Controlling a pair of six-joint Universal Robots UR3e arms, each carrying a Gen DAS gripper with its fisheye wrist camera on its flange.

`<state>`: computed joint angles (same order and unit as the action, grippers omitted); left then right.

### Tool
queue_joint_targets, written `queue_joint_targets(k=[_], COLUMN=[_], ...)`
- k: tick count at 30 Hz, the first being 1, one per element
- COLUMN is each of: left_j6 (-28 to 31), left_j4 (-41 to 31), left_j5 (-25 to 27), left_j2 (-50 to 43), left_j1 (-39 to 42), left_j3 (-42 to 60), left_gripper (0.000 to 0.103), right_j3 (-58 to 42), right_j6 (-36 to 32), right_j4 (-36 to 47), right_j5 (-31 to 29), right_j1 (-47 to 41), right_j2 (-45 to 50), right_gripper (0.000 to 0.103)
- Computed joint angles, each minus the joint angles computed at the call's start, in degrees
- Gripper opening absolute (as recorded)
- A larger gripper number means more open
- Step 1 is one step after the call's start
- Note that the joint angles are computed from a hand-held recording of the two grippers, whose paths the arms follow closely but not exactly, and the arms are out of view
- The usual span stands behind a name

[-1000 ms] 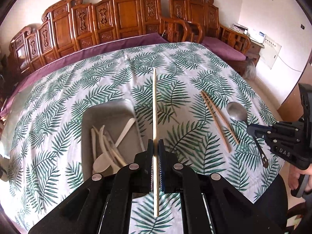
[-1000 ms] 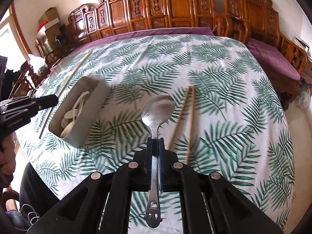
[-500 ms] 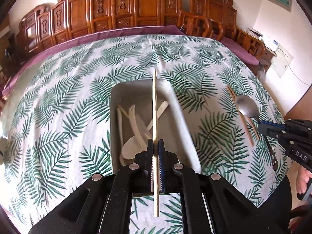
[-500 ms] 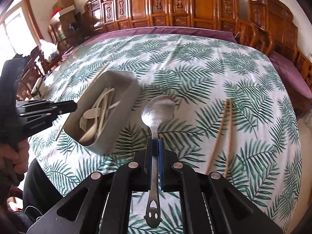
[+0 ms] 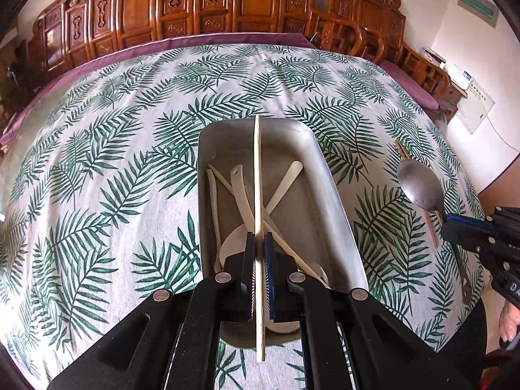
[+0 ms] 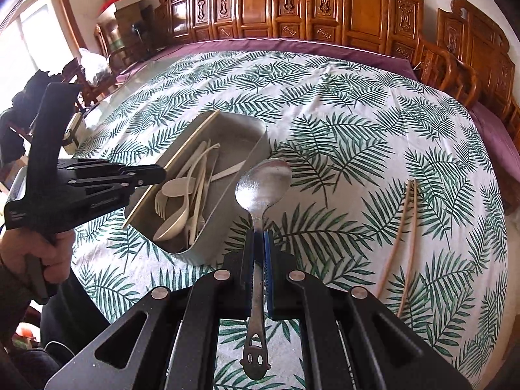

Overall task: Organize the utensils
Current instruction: 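Carry the chopstick with the left tool while the right tool carries the spoon toward the tray, then open the left tool to drop the chopstick while the right tool releases the steel spoon into the tray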

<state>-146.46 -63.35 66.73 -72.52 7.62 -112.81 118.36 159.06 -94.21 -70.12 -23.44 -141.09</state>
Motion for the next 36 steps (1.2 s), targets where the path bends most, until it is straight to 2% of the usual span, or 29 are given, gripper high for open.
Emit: queue_joint_targets(k=[9, 17, 28, 32, 36], left_j6=[-1.71, 0.22, 5.80, 8.35, 10.53], left_j4=[1.82, -1.42, -8.73, -11.74, -14.27], left_j5=[-0.34, -2.45, -6.16, -8.08, -9.41], left_j2=[-2.02, 1.09, 7.04, 8.82, 10.25], left_j1=[-1.01, 2.15, 11.30, 15.08, 18.13], left_j3=[0.96, 1.28, 3.51, 4.50, 5.23], left_gripper=[0.005, 0.005, 0.006, 0.017, 0.017], right_j3=[-0.54, -1.24, -5.92, -8.41, -10.63], right_j6=[3.78, 8.67, 18.05, 20.93, 23.96], right_j4=[-4.93, -11.60, -25.69, -28.89, -31.77], right_j5=[-1.94, -3.06, -4.83, -5.39, -5.34], right_j1=[5.08, 10.62, 21.65, 24.50, 26.36], right_j2=[4.30, 10.59, 27.47, 33.89, 40.63], right_gripper=[0.007, 0.007, 0.007, 0.007, 0.007])
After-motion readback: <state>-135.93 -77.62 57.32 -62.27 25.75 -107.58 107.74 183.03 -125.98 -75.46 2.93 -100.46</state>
